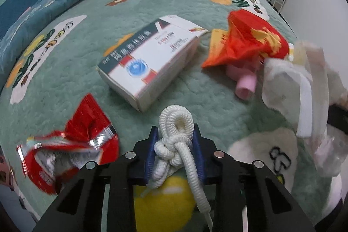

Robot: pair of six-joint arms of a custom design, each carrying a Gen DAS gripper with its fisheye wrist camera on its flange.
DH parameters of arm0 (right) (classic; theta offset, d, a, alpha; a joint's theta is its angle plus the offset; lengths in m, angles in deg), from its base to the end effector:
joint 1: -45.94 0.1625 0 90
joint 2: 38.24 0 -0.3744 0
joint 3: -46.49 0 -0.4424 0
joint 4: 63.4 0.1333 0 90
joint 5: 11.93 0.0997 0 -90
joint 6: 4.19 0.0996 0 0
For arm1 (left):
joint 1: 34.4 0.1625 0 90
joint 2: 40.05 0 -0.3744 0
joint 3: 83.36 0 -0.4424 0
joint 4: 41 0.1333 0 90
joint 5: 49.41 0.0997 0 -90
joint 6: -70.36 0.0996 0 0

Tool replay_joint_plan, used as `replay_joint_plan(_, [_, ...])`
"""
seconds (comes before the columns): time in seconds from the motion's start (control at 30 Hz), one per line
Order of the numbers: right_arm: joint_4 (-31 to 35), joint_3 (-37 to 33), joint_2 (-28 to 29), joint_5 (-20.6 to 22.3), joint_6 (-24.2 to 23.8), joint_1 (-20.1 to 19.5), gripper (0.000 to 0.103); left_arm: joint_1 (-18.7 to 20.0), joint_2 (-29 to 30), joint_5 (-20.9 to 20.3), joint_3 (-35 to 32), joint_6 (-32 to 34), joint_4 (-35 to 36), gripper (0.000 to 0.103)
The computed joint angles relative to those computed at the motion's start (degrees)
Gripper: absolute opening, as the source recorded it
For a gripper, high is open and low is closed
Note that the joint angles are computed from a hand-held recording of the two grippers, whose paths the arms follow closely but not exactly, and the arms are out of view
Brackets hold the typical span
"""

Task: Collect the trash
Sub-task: 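Grasp the white coiled cord with the left tool while the right tool holds the bag, then carry the cord and bag to the orange bin and release both inside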

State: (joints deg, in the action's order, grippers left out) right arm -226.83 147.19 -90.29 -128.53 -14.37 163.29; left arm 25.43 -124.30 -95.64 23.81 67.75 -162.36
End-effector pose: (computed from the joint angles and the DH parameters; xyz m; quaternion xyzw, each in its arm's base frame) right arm 0.3776 -0.5369 0.0866 0.2590 -0.9159 0.2400 0.1910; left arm -0.1037 -0.5807 0.3062 0.1938 0.9053 -0.1704 0.3374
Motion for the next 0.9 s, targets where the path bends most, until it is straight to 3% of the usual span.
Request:
replay_joint_plan(0.27, [-1.29, 4.03, -4.66, -0.41, 0.30, 1.97, 0.008, -5.05, -7.54, -0.44, 5.78, -6.54, 3.63, 0.032])
replay_joint_plan(0.6, [-3.71, 12.75, -13.92, -1.64, 1.85, 6.11, 0.008, -17.43, -18.65, 0.65, 13.16, -12.77, 7.57, 0.032])
replay_joint_plan(0.9, [-6.53, 20.05, -21.93, -5.73, 3.65, 9.88, 0.008, -24.97, -22.24, 0.69, 16.72, -13.57, 8.58, 0.032])
